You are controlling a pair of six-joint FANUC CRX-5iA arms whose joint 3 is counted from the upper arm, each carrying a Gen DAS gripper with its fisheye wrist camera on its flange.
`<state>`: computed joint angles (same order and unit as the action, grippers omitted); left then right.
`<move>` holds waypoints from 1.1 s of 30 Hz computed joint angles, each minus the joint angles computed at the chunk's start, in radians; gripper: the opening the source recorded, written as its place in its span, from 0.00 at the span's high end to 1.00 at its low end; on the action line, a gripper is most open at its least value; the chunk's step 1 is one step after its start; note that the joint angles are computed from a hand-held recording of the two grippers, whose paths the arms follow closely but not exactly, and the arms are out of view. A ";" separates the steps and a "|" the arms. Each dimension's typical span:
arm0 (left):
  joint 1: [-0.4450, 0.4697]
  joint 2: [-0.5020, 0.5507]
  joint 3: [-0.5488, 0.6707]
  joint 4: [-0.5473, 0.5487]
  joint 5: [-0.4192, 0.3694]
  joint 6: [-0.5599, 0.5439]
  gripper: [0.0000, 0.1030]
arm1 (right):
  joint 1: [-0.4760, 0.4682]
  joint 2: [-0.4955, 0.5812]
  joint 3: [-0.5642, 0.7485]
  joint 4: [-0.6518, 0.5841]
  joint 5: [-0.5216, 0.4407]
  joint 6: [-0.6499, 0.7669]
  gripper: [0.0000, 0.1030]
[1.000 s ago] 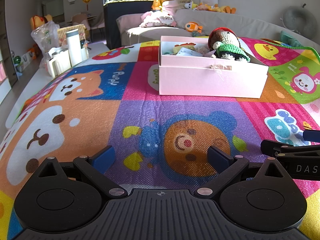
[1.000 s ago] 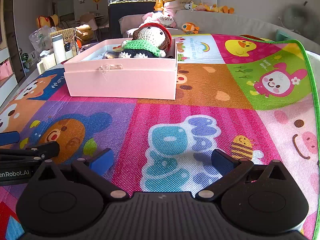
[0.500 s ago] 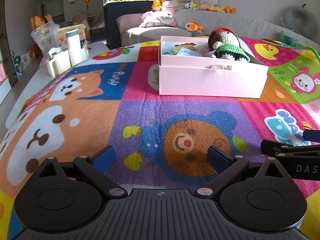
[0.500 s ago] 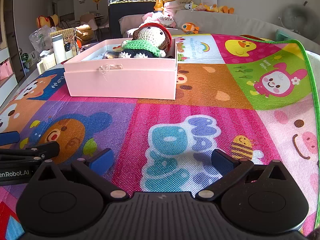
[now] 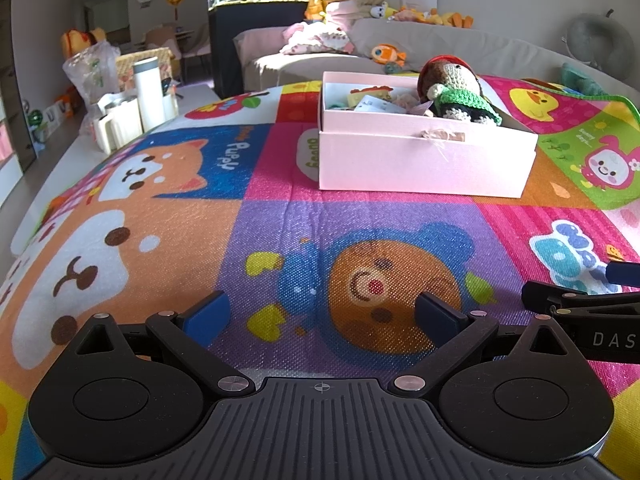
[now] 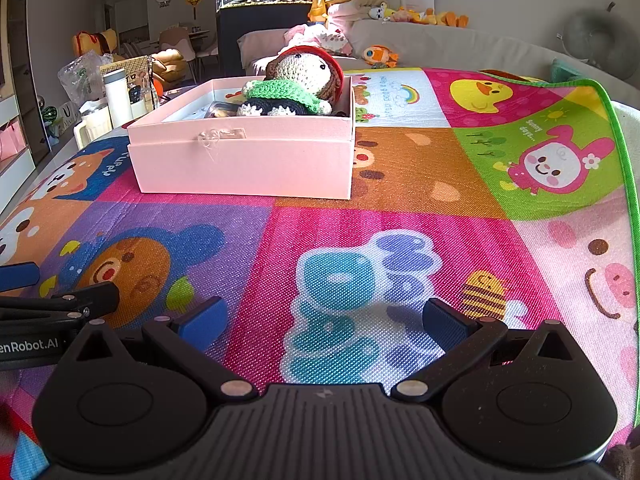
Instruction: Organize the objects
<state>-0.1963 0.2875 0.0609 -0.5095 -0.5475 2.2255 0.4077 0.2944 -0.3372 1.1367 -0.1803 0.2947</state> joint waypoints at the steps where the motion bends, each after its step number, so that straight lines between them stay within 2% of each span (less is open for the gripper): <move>1: 0.001 0.000 -0.001 0.000 0.000 -0.002 0.01 | 0.000 0.000 0.000 0.001 -0.001 -0.001 0.00; 33: -0.002 0.005 0.010 -0.009 -0.015 -0.002 0.01 | 0.000 0.000 -0.001 0.001 0.000 0.000 0.00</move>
<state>-0.1984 0.2921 0.0708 -0.5189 -0.5620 2.2231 0.4076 0.2941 -0.3379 1.1372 -0.1801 0.2944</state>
